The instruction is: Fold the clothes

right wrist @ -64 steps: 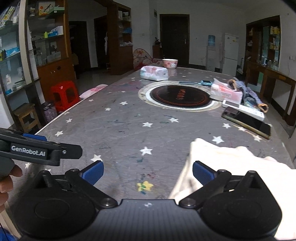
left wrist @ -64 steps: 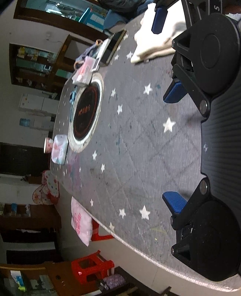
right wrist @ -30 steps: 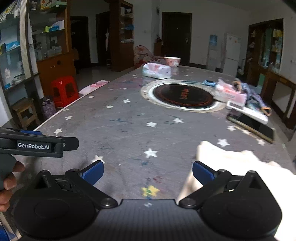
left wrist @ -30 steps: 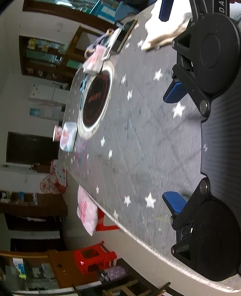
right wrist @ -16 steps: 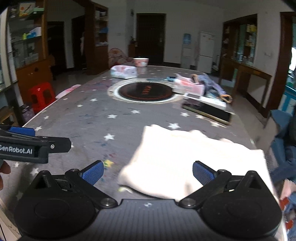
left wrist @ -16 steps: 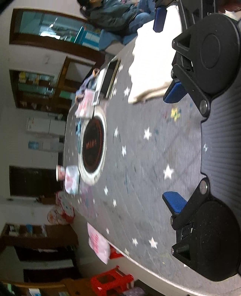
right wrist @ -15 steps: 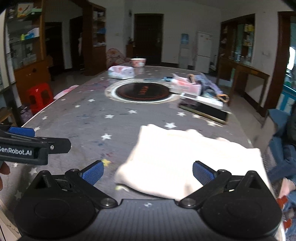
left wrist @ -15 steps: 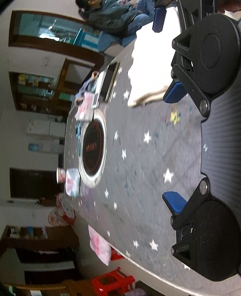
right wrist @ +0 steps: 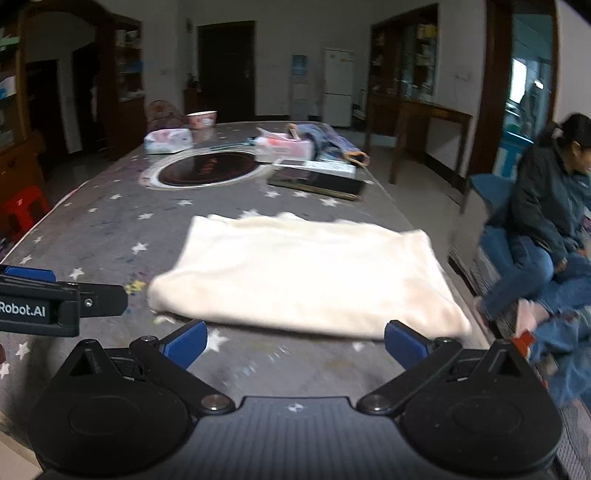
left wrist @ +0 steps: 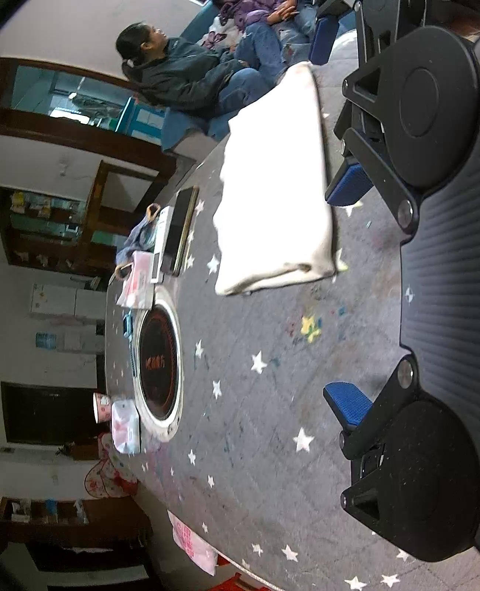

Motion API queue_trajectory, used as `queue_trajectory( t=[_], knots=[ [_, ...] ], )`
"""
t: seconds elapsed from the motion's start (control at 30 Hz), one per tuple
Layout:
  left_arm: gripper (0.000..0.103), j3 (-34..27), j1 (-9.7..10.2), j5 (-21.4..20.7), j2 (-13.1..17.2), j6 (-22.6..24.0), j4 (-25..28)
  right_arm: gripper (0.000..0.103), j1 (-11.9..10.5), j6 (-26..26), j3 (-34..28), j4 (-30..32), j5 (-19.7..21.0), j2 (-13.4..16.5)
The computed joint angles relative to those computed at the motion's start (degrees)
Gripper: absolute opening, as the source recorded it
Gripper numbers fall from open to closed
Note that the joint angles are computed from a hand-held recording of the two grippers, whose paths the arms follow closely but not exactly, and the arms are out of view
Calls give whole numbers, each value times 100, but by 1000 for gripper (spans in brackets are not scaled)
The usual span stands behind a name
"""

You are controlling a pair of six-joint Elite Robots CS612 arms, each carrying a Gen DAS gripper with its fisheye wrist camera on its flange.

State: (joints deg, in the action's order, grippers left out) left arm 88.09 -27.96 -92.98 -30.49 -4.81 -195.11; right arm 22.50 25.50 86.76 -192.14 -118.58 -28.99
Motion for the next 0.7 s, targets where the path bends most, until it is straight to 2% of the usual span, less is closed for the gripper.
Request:
queue_trajectory(
  t=[0.33,0.7],
  knots=[
    [103,56,-46,-159,-2,304,141,103,55,728,289,253,-348,-103],
    [103,55,-52,-343,21,477,314,103,120,1006,336,539,-499,-139]
  ],
)
